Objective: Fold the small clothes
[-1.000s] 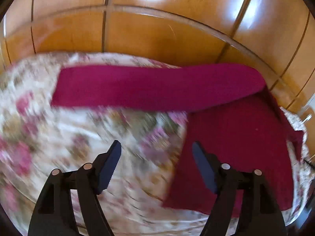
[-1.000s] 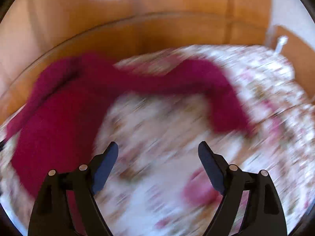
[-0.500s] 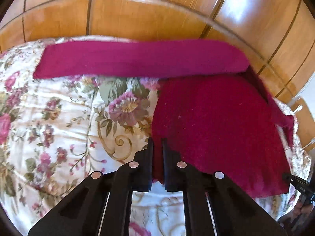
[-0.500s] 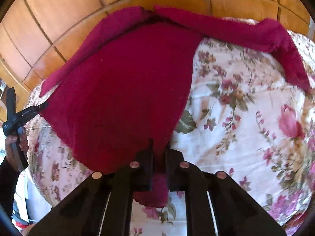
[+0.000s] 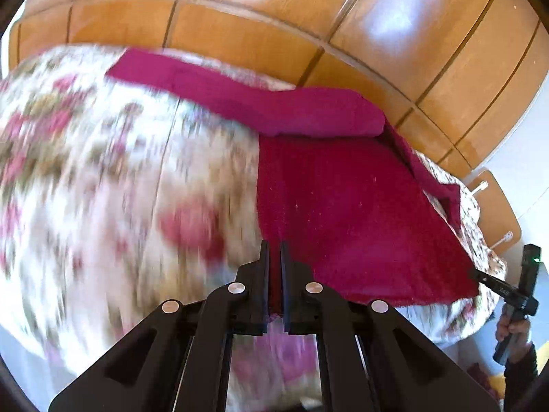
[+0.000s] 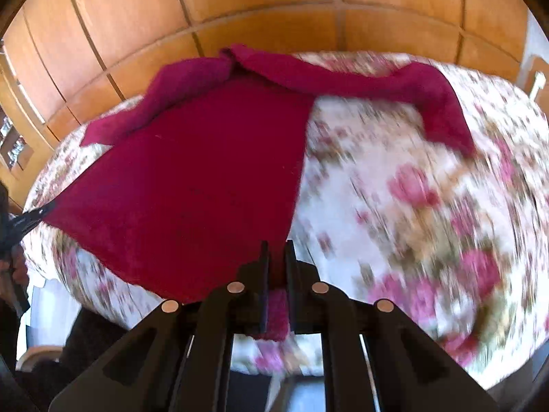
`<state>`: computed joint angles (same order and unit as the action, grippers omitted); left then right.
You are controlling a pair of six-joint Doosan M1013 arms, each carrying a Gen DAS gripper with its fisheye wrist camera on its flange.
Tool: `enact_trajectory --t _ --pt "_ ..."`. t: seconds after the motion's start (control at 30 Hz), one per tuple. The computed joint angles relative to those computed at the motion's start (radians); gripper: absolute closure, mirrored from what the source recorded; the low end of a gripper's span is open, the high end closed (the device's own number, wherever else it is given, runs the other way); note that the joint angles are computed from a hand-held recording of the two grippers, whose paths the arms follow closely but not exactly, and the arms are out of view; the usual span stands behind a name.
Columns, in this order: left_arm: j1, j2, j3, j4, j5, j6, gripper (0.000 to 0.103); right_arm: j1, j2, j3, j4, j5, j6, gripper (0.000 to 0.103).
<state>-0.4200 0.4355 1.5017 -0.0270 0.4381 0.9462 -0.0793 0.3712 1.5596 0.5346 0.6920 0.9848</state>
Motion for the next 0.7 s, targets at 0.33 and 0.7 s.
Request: enact_trajectory --t 0.33,0.7 --pt "-0.003 -0.029 0.056 0.119 0.013 -0.170 0.063 -0.025 -0.009 0.039 -0.142 -0.036 0.190 0.048" --pt "0.131 0.075 -0.127 0.508 0.166 -0.562 0.055 0.114 0.043 -0.039 0.084 -0.117 -0.081 0.028"
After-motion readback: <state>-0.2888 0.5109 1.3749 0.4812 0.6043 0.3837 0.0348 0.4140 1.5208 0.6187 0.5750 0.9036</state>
